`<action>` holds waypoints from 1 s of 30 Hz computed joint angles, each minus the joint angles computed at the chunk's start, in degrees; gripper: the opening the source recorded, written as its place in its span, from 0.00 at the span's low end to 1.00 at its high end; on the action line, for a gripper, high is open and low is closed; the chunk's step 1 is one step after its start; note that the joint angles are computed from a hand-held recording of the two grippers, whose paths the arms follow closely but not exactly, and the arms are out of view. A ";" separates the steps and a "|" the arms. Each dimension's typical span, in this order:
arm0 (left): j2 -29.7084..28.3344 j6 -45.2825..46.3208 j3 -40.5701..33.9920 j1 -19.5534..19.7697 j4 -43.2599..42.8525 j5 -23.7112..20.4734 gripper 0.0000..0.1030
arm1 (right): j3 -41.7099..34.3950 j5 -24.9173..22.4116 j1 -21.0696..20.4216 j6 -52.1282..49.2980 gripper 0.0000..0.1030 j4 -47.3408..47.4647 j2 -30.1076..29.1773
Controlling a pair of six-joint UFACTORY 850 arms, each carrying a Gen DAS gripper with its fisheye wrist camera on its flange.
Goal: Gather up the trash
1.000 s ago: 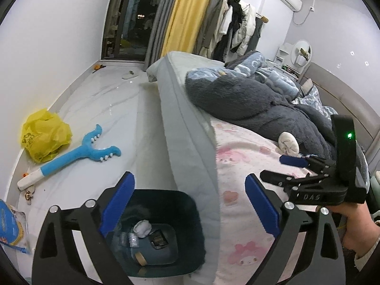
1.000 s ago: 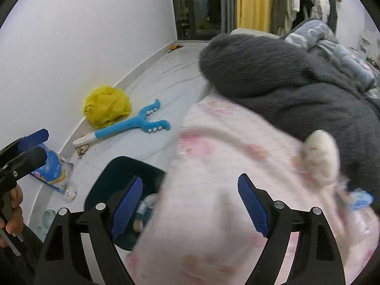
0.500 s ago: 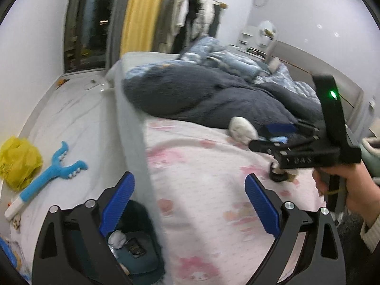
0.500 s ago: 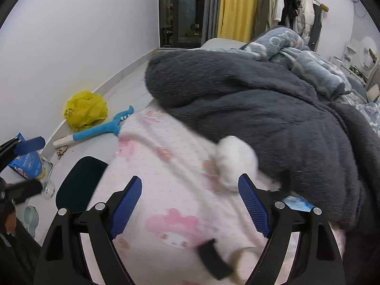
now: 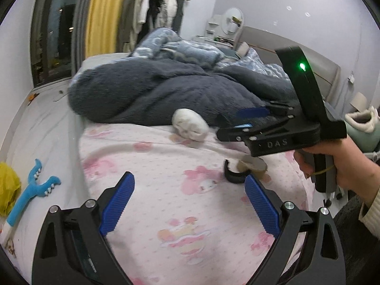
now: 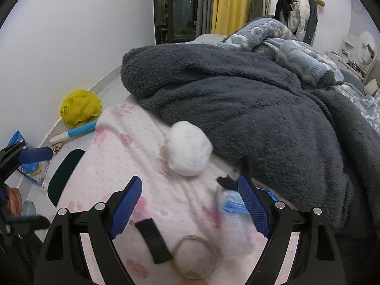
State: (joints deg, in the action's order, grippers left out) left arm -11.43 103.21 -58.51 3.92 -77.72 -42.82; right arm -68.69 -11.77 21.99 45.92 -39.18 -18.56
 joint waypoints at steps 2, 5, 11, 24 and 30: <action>-0.29 0.79 0.14 -1.36 0.17 0.33 0.93 | 0.37 0.27 -0.79 -1.97 0.82 1.50 0.08; -0.51 1.52 0.49 -3.02 0.86 0.81 0.93 | 0.70 0.25 -1.78 -5.04 0.82 3.92 0.02; -1.20 2.01 0.62 -5.75 2.65 1.18 0.93 | 0.11 0.59 -3.44 -15.26 0.82 13.10 -1.06; -5.53 -1.52 -1.89 -8.73 5.13 2.25 0.81 | -3.07 -1.51 -4.86 -34.11 0.82 28.62 -4.14; -7.03 -2.73 -3.30 -9.12 5.17 0.83 0.75 | -3.50 -1.95 -5.70 -37.46 0.82 31.38 -5.00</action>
State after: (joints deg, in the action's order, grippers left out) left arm -18.46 100.48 -61.81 -5.20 -72.55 -41.99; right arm -72.18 -13.72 16.28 8.46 -7.80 -23.56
